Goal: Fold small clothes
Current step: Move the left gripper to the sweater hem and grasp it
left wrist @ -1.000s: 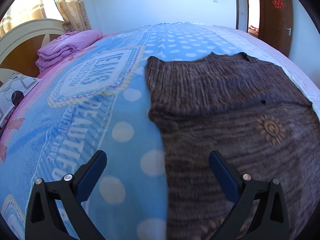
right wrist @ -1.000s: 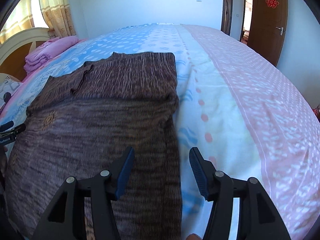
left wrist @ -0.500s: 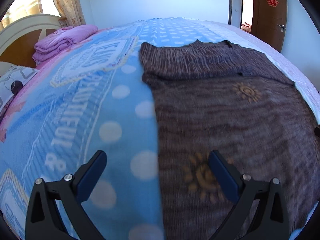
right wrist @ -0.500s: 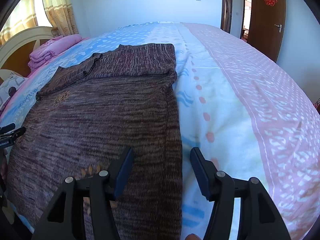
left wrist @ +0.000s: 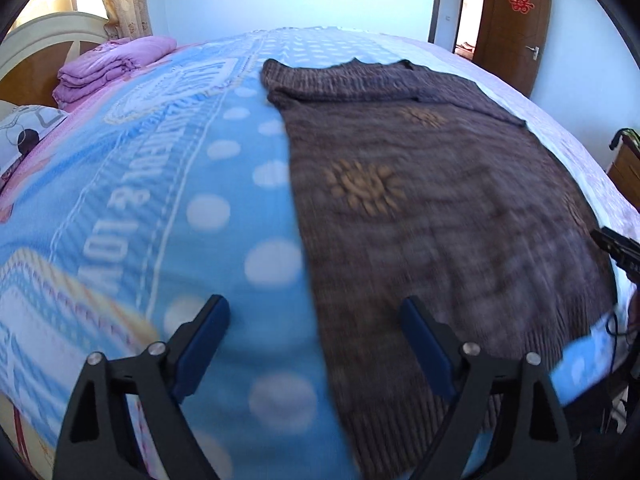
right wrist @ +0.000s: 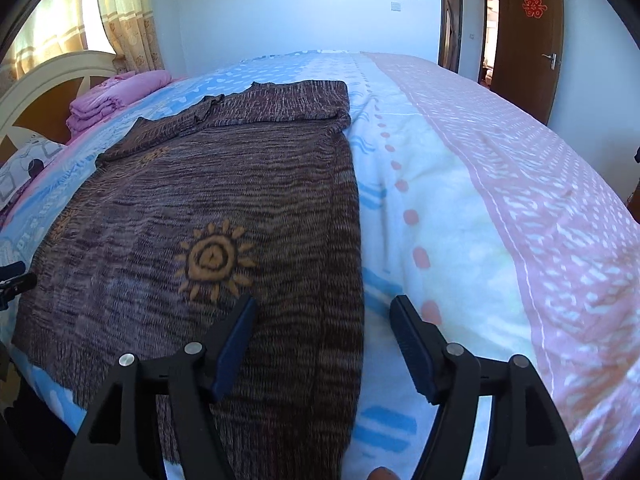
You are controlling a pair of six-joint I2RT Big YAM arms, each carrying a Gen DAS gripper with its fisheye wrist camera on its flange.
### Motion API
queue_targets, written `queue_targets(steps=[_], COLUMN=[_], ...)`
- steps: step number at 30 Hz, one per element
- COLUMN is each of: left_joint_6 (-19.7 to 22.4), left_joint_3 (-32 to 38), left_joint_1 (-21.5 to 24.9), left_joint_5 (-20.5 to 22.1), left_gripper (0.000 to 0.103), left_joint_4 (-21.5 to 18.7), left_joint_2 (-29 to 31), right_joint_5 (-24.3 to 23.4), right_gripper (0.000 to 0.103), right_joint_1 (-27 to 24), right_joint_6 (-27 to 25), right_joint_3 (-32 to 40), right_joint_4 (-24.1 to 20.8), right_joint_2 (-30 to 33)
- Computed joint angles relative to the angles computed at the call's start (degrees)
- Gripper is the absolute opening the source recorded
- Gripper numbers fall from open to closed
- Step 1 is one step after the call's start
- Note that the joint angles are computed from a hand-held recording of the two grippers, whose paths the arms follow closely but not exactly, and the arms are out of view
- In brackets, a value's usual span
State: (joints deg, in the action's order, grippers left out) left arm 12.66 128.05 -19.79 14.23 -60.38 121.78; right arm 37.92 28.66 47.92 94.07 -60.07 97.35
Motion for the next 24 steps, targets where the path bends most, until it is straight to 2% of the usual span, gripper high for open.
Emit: queue_targets(steps=[4,7,10,12,14,16,19,24], left_joint_6=[1.20,0.74,0.00,-0.45,-0.94,-1.53,-1.74,-1.18], left_joint_3=[-8.91,-9.94,-10.97,-11.40,-11.55,-11.72,-11.72,-11.39], left_joint_1=[0.16,0.29,0.56,0.57,0.67,0.77,0.79,0.60], left_joint_5=[0.97,2.28,4.29,4.46,5.17,5.66,6.26,6.11], left_gripper=[0.084,0.077,0.074,0.067,0.050,0.038,0.034,0.035], left_joint_4=[3.93,3.12,2.06,1.70,1.39,1.22,0.36,-0.59], left_joint_2=[-5.08,-5.93,-6.72,-7.12,-7.33,-7.48,-7.62,-7.29], right_joint_5=[0.45,1.10,0.80,0.26,-0.13,-0.36,-0.97,-3.11], right_gripper=[0.073,0.073,0.073,0.074,0.074,0.074,0.074,0.074], right_joint_1=[0.46,0.81,0.92,0.94,1.00,1.11,1.49,2.11], right_joint_6=[-0.02,0.29,0.56,0.13,0.00,-0.25,-0.83,0.28], right_joint_3=[-2.38,-2.51,-2.78,-3.27,-4.31,-6.45,-7.59,-8.48], right_joint_4=[2.31,2.01,1.85,2.12,3.22,6.00,6.67,5.85], right_joint_2=[-1.28,-1.23,-1.44,-1.82,-2.54,-3.84,-4.68,-5.85])
